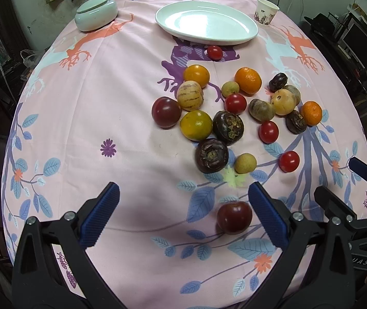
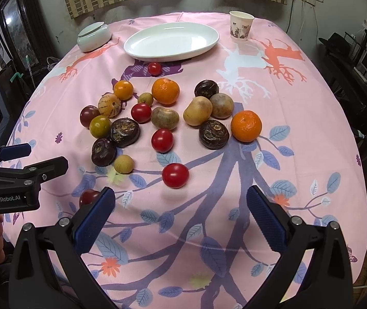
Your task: Organize fruits
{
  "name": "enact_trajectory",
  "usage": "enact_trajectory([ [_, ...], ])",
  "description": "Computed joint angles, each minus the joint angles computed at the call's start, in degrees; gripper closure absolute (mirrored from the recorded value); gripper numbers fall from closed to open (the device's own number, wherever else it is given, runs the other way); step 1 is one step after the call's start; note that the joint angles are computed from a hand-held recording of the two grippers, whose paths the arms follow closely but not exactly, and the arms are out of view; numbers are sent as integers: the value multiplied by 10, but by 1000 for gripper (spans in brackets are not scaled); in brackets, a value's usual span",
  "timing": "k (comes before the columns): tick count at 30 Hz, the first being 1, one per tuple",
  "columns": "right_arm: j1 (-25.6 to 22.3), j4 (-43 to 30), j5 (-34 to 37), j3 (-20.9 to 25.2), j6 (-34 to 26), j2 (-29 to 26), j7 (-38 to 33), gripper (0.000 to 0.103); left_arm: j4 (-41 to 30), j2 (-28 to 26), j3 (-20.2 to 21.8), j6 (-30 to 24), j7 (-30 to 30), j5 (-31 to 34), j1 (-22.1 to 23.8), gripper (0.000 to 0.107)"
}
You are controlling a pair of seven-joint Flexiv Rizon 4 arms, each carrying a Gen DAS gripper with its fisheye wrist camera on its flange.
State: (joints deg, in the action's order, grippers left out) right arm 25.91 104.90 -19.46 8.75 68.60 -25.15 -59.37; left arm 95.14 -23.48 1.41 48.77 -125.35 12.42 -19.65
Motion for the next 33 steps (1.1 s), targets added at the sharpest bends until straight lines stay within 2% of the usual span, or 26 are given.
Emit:
enact_trajectory([
  [33,-4,3,16,7,-2,2,-9,1,5,1,-1,0,0,-1,0,6],
])
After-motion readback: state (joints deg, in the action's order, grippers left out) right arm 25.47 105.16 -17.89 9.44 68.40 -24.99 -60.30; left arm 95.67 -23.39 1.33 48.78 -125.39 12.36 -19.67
